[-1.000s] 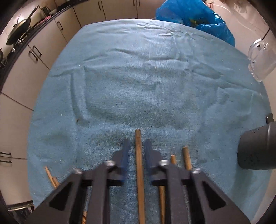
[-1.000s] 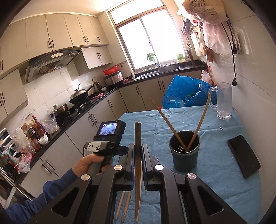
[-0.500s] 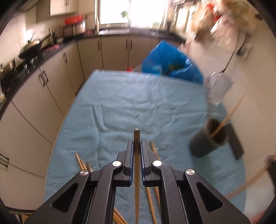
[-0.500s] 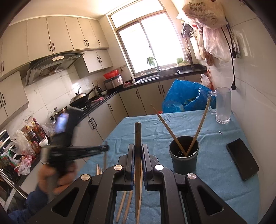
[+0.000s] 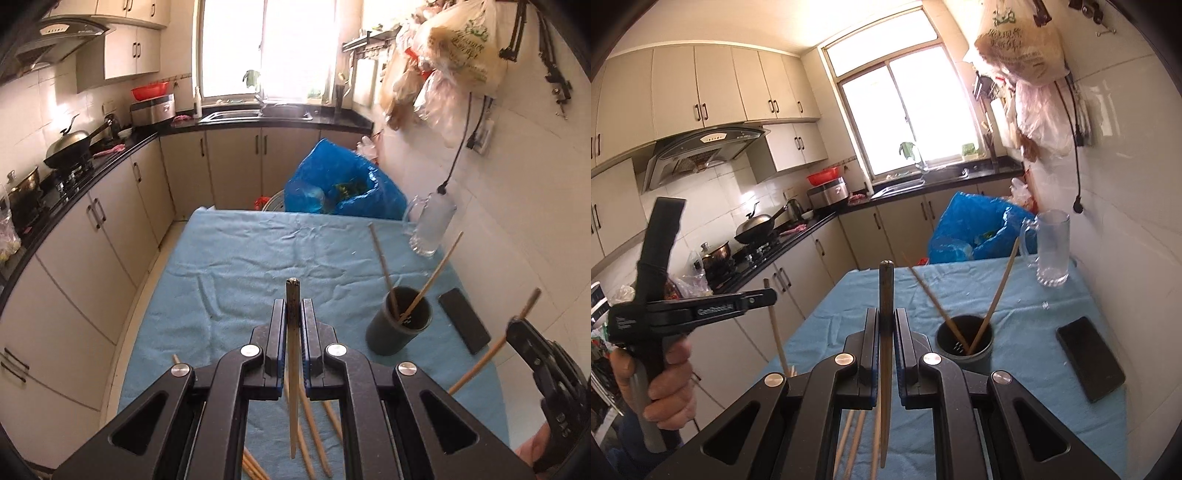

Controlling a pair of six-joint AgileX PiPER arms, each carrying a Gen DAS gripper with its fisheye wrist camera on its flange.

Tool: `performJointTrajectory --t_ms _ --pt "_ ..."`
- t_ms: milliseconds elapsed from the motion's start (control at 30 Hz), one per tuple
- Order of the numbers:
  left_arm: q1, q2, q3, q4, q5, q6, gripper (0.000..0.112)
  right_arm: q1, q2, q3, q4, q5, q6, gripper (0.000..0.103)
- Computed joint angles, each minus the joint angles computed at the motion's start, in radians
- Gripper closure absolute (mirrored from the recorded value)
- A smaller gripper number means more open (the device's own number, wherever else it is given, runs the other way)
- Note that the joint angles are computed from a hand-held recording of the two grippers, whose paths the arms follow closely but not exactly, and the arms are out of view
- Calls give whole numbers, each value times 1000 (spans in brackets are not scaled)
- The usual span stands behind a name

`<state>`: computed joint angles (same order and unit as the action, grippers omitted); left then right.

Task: Organize utensils
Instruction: 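Carry both upright chopsticks over the black holder, then open both grippers to drop the chopsticks into the black holder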

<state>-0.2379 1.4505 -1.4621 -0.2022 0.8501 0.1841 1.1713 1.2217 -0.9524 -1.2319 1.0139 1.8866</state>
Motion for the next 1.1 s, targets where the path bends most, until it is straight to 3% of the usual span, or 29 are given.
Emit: performJointTrajectory --t_ms 233,467,700,1100 --pt "-108 47 -156 53 35 -98 106 -69 -37 -37 -19 45 -72 95" --pt "-201 210 -460 89 93 -206 106 -189 -52 -83 -54 13 -116 95" --pt "-241 333 -568 102 2 -297 106 -320 -8 -113 -98 -22 -106 95" --pt "-253 514 -631 73 -4 -311 106 -592 58 -40 36 -338 -158 94"
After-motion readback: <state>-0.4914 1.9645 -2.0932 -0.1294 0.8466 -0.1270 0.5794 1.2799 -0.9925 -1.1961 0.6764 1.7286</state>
